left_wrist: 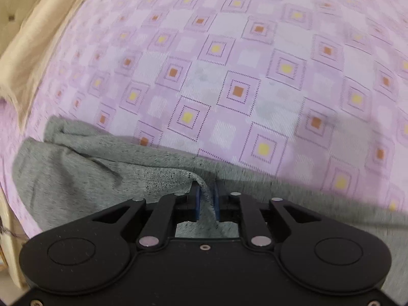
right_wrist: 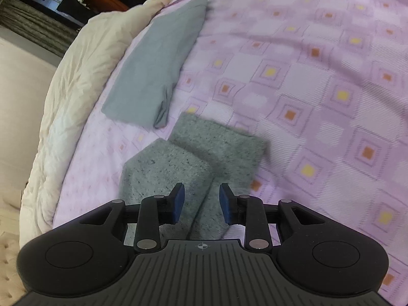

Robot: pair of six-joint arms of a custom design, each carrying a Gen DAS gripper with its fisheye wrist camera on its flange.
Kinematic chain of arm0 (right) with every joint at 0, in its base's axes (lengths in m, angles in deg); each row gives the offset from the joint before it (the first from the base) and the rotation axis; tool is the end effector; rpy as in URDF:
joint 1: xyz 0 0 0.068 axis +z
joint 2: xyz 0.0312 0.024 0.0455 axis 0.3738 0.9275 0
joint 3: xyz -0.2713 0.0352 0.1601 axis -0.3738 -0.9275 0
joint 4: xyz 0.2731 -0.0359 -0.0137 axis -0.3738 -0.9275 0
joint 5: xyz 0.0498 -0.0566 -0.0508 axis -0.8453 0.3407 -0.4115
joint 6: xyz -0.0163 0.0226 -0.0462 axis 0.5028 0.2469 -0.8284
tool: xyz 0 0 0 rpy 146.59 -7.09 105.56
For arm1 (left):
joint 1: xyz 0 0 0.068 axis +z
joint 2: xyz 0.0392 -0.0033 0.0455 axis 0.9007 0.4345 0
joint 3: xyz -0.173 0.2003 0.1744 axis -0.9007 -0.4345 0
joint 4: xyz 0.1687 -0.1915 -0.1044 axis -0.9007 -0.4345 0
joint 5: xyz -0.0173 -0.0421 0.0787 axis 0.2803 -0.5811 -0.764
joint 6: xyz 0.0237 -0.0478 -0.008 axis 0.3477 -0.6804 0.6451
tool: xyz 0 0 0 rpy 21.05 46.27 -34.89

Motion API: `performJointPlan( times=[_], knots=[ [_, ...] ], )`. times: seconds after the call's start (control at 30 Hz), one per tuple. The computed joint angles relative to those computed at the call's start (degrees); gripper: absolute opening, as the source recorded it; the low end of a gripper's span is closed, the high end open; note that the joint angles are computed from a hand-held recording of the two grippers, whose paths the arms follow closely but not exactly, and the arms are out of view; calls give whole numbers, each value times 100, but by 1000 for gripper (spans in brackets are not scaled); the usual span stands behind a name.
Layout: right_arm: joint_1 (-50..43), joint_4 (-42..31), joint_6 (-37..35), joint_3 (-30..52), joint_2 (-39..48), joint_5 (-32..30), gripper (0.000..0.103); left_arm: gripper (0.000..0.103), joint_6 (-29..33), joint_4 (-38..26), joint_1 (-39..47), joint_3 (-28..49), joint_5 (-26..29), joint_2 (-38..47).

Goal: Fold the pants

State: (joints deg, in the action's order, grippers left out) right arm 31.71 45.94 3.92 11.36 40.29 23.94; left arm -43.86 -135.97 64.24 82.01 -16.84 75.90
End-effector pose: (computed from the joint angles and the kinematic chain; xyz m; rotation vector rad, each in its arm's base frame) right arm 0.2174 0.0379 0.1834 1.1377 2.2377 0.5798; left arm 0.3830 0.0108 0.2183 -0.6336 2.9693 0.4645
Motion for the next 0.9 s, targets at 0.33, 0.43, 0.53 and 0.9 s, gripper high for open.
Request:
performJointPlan(
  times=[0.33, 0.43, 0.53, 0.9],
  knots=[
    [684, 314, -2090, 1180, 884, -506, 29, 24, -116, -164, -614, -970, -27, -1582],
    [907, 197, -1950, 1132, 572, -80, 29, 24, -46, -56, -905, -1263, 50, -1829],
    [950, -200, -1422, 817, 75, 695, 29, 24, -11, -32, -1176, -1410, -46, -1921],
    [-136, 271, -2567, 153, 347, -129, 49, 24, -5, -94, -1398, -1653, 138, -1875]
  ],
)
